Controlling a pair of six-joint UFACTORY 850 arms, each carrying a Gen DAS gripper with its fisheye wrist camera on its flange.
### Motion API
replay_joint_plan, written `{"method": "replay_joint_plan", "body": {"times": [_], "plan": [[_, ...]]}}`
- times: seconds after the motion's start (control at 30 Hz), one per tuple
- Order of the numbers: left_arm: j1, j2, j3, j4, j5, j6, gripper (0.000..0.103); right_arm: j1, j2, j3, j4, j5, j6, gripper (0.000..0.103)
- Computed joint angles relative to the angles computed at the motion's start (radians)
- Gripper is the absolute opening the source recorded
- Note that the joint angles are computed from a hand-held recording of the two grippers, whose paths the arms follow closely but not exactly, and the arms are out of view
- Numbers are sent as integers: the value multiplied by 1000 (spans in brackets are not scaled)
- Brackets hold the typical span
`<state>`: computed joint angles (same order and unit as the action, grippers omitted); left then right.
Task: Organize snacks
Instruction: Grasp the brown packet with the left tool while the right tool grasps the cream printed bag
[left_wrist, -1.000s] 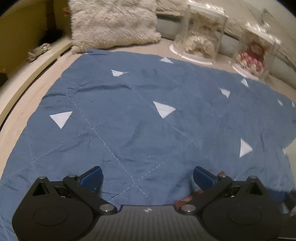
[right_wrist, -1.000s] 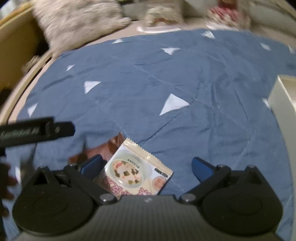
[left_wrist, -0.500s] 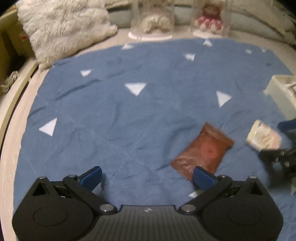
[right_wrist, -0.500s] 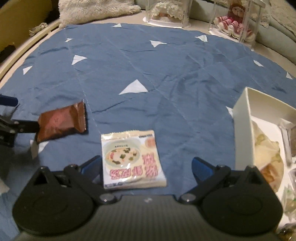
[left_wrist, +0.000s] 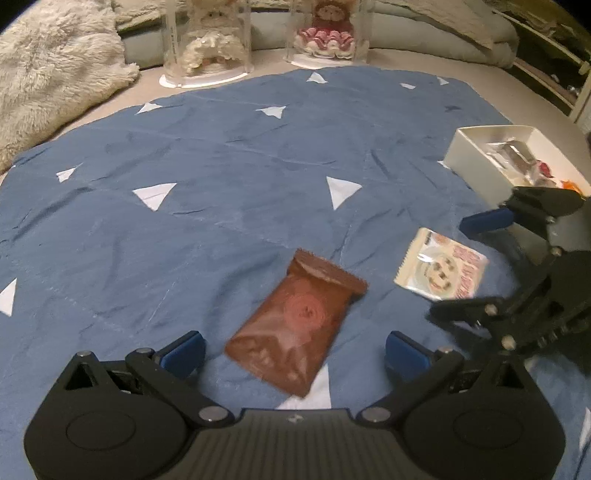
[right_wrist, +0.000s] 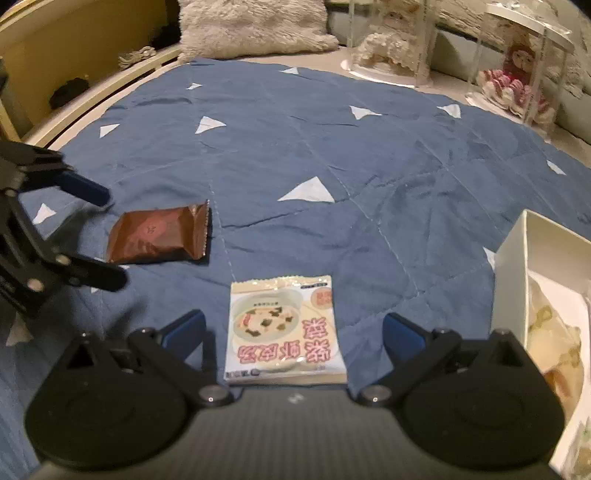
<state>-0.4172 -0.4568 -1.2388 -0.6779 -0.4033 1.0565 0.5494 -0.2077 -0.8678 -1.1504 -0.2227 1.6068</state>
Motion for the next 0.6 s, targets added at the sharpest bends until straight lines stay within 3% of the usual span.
{"method": "replay_joint_plan", "body": {"times": [0.17,0.33,0.47,0.6], "plan": [[-23,-29,-13,-20,39,-15,103,-7,-3,24,-258,31,230,103],[-16,-31,-13,-55,-51,74,103,1,-17,29,-329,16,253,103],[17,-29,-19,-104,-206,145,103,-2,-15,40,-395,27,317,103],[23,-19,-11,-119,-204,113,103,-2,-14,45,-473,20,388,103]]}}
